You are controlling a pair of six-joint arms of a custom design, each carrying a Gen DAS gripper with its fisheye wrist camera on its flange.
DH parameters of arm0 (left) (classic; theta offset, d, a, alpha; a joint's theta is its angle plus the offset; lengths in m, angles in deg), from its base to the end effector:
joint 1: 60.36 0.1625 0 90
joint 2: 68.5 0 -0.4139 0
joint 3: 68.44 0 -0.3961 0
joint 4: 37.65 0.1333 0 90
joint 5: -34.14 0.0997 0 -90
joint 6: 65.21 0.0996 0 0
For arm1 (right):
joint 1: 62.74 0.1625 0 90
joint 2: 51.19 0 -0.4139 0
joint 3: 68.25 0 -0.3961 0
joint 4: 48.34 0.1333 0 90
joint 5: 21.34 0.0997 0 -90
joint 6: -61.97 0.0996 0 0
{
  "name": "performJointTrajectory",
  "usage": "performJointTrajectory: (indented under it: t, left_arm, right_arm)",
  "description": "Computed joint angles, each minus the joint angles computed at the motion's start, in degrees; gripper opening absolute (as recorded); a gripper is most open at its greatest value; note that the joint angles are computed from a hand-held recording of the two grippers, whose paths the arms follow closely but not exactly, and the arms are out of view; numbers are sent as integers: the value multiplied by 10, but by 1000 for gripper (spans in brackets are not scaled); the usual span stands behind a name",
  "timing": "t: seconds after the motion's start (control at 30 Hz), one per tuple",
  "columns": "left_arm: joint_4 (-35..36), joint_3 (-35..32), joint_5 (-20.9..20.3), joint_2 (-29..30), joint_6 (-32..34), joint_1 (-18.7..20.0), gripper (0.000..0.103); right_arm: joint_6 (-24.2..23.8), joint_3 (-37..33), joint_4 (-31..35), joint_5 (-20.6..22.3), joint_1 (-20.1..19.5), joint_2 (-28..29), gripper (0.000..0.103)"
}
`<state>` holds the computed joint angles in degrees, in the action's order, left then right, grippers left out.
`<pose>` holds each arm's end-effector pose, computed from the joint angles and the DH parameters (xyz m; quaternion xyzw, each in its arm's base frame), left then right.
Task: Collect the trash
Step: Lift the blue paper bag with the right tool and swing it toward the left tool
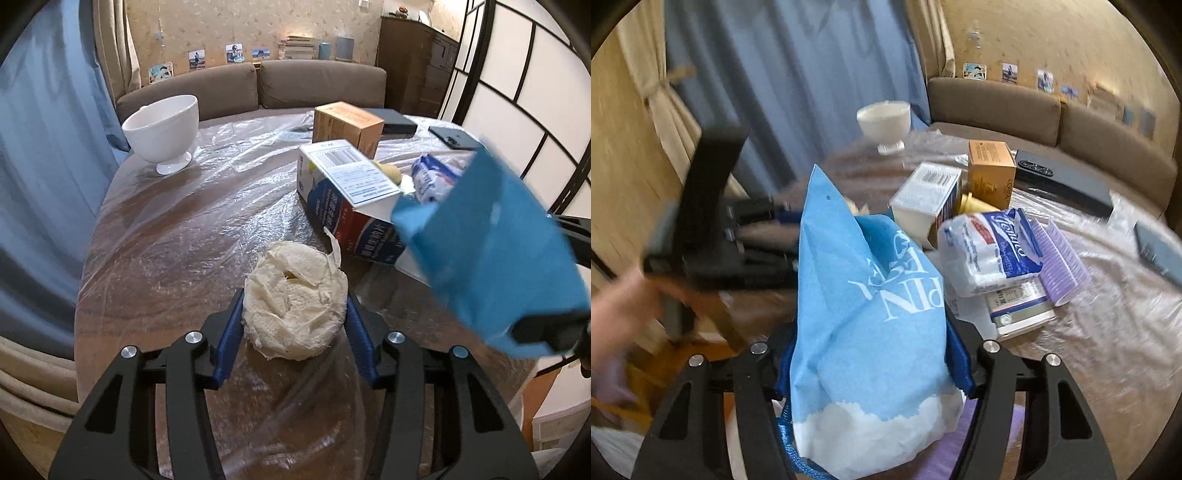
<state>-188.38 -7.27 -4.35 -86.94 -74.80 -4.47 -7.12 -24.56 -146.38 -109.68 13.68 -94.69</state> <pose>-0.2724 -0.7788 -0.0035 0.1225 0.8837 -0.2905 0.3459 -0.0575 -0.8181 0.3611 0.4654 -0.8823 0.0609 0.0344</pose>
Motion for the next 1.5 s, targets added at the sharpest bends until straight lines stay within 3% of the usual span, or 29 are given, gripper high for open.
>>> performJointTrajectory:
  t: [0.13,0.3,0.53,0.63,0.8,0.9,1.03,1.3,1.5]
  left_arm:
    - [-19,24,2,-11,-7,-7,53]
    - [-27,40,-1,-18,-20,-11,53]
    - [-44,66,-13,-29,-39,-18,53]
    - [-74,75,-31,-29,-14,-30,53]
    - [-45,53,-58,-3,10,-49,53]
    - [-40,50,-106,4,4,-53,53]
    - [-21,31,-137,26,10,-60,53]
    - [4,-70,-157,90,8,-55,53]
    - [46,-165,-162,148,-1,-51,53]
  right_arm:
    - [34,-65,71,57,-8,21,62]
    - [75,-199,195,132,-20,74,63]
    - [86,-255,247,180,-31,90,63]
    - [97,-232,226,178,-33,79,63]
    - [113,-203,206,186,-39,65,63]
    - [123,-182,183,183,-39,57,63]
    - [130,-178,183,176,-38,54,63]
    - [143,-171,183,168,-48,46,63]
    - [171,-197,204,194,-64,53,63]
